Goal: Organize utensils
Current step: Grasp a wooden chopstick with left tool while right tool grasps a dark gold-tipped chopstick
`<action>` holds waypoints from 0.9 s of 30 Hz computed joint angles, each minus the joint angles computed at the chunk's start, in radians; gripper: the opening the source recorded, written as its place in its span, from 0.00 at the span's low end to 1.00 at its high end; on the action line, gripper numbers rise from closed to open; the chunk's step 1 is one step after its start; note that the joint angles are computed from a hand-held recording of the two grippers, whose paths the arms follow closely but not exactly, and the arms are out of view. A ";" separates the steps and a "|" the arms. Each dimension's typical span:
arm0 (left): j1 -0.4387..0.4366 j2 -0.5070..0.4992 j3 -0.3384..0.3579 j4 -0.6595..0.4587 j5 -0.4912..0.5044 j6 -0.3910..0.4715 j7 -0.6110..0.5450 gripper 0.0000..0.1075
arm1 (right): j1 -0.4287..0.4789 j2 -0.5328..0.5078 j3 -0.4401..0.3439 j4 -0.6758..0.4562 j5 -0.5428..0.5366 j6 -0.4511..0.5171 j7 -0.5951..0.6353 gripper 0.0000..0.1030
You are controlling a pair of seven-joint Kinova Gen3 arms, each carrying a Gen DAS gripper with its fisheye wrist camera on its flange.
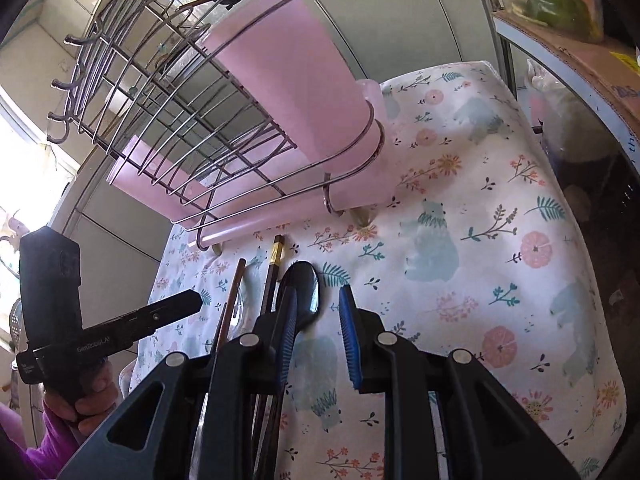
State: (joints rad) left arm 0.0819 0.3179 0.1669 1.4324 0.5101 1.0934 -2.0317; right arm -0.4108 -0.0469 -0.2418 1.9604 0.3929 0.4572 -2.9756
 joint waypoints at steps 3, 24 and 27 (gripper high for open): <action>0.043 0.016 -0.002 -0.015 -0.053 -0.022 0.033 0.22 | -0.002 0.005 0.004 0.000 -0.018 -0.004 0.022 0.21; 0.086 0.090 0.026 -0.054 -0.141 -0.062 0.181 0.10 | 0.007 0.051 0.054 0.007 -0.202 -0.067 0.220 0.21; 0.057 0.079 0.023 -0.045 -0.106 -0.066 0.160 0.10 | 0.011 0.066 0.065 0.001 -0.280 -0.074 0.296 0.21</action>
